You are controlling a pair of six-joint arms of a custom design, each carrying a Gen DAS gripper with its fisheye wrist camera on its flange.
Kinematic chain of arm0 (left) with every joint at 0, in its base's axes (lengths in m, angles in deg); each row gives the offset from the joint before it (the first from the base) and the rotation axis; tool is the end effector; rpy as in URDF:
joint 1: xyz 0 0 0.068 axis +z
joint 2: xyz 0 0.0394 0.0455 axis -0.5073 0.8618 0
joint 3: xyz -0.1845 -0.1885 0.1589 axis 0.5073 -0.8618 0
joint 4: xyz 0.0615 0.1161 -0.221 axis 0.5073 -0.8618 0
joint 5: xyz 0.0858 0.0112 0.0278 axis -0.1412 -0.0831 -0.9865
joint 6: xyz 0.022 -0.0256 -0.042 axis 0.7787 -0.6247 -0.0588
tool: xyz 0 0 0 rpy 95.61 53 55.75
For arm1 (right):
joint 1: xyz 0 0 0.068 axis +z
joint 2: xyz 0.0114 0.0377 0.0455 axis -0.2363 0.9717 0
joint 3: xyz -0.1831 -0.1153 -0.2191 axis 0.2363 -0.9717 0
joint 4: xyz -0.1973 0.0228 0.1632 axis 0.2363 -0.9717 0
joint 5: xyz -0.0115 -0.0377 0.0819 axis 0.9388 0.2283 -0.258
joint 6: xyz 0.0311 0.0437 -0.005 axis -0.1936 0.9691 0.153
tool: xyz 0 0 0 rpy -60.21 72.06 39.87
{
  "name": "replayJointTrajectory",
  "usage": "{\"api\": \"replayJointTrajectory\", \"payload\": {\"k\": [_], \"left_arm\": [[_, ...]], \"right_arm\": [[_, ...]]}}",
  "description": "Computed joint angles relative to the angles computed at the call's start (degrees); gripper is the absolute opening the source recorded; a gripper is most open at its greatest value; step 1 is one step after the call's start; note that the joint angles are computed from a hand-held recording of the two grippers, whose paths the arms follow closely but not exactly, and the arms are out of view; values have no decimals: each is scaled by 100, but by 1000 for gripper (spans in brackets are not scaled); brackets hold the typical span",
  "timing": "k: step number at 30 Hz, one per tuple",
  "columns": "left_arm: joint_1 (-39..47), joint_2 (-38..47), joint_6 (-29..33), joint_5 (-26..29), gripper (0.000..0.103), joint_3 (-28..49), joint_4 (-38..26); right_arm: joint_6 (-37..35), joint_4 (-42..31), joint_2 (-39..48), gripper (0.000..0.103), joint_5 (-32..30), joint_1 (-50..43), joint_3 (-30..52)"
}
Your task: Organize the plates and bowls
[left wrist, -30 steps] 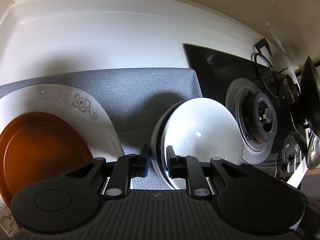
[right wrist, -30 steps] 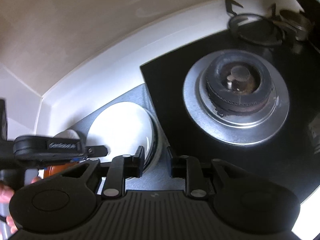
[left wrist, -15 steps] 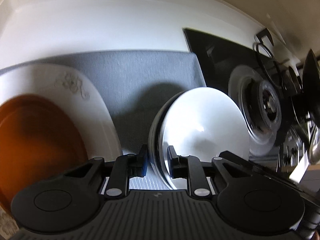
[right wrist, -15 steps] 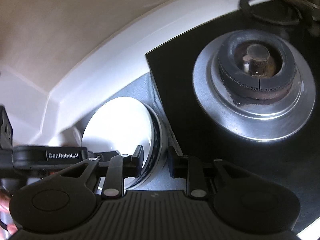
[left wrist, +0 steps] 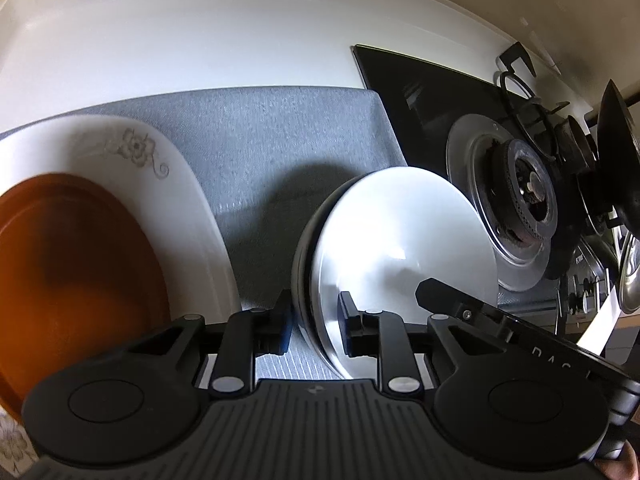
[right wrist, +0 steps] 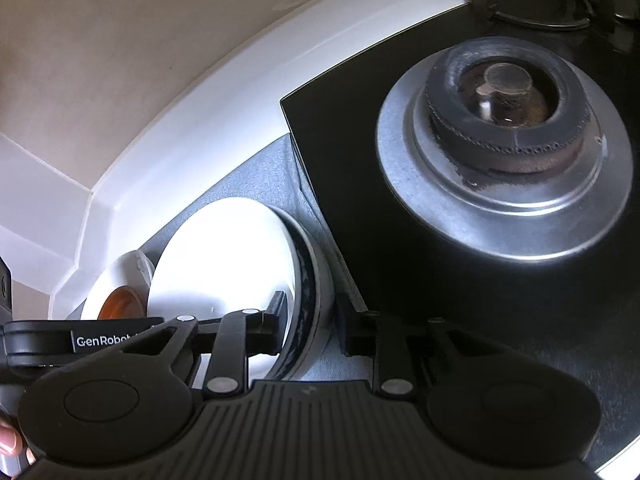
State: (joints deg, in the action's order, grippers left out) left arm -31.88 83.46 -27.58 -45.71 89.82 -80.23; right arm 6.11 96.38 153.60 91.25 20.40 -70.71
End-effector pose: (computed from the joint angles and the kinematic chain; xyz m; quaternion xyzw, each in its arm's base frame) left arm 0.2966 -0.0212 0.0714 0.1772 0.9617 -0.1907 0.0858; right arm 0.1622 0.1020 0.0672 0.2817 0.9016 0.1862 0.2704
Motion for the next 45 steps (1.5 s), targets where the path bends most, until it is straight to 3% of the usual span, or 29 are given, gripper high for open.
{"api": "replayJointTrajectory", "payload": {"k": [6,9,14,18,22,29,41,45], "left_arm": [[115,-462,17,68,25,-180,-215],[207,-844,152,63,25,-302,-354],[625,-1377,473,105,25,-212,-1064],[1056,-1868,843,72,26,-253,-1440],[1587,-1983,1168,39,26,-33,-2009],[2825,-2098,2024,-29,28,342,-2758],[4372,-1406,2813,-204,29,1601,-3744],[4866,-1071,2977,-198,29,2301,-4267]], "right_arm": [[91,-642,-772,26,236,282,-45],[180,-1349,-1362,26,376,485,88],[507,-2494,-2250,27,680,1059,401],[833,-3036,-2435,27,863,1524,768],[982,-3509,-2320,27,917,1875,1275],[1133,-3561,-1830,27,898,2445,1987],[1025,-3851,-797,27,551,2830,3483],[677,-4212,-513,27,443,2898,4182]]}}
